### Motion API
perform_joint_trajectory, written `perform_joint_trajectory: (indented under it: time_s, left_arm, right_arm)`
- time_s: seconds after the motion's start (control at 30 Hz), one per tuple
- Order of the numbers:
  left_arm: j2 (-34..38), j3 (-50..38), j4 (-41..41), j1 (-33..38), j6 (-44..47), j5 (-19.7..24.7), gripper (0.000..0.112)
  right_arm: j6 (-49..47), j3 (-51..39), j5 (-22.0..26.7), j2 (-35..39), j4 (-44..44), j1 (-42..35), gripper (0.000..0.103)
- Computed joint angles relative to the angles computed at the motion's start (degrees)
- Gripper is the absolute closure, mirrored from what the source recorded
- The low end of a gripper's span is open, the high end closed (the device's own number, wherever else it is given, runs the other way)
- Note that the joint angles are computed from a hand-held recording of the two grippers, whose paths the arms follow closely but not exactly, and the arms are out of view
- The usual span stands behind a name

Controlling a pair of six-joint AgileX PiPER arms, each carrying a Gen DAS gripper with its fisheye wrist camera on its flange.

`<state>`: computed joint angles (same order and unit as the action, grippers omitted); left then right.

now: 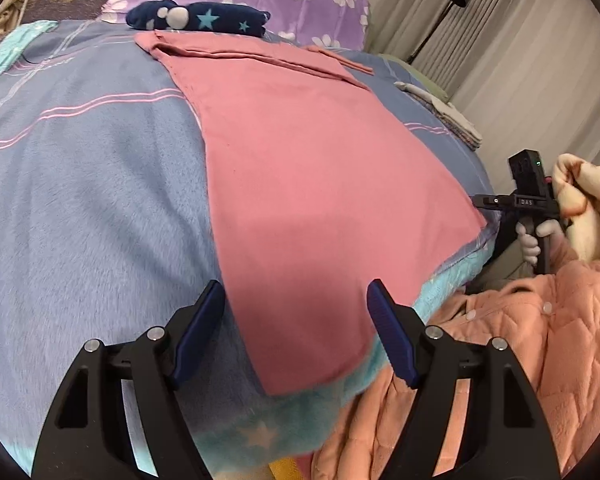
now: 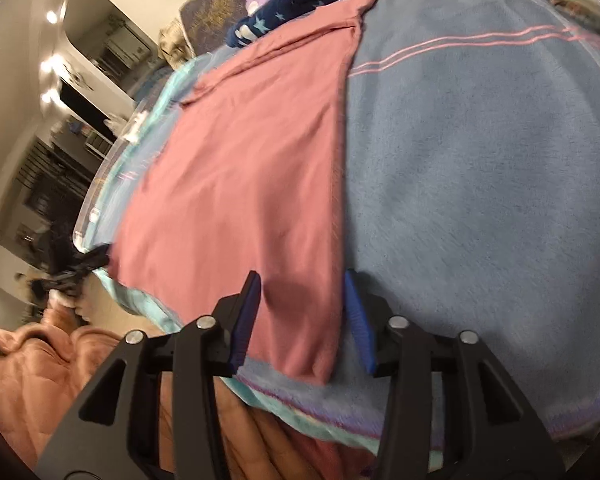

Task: Fold small clothes
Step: 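Grasp the hem end of the pink strip with both grippers and lift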

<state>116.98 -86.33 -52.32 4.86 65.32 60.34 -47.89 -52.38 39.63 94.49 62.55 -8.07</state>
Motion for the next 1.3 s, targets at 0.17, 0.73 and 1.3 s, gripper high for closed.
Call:
perform_joint_trajectory:
  time_s: [0.17, 0.73, 1.3]
  left_arm:
    - [7.54, -7.86, -7.54, 1.05, 3.61, 4.86, 0.041]
    - [7.86, -13.90, -11.83, -1.79, -2.83, 4.42, 0.107]
    - [-14.78, 8.57, -37.48, 4.84, 17.00, 6.18, 0.107]
  right_arm:
    - [-13.71, -3.02, 10.01, 8.14, 14.75, -4.95, 0.053]
    - [-16.14, -1.21, 6.30, 5.12, 19.57, -2.41, 0.097]
    - [-26.45, 11.12, 8.72, -26.10, 31.92, -10.07, 0.098]
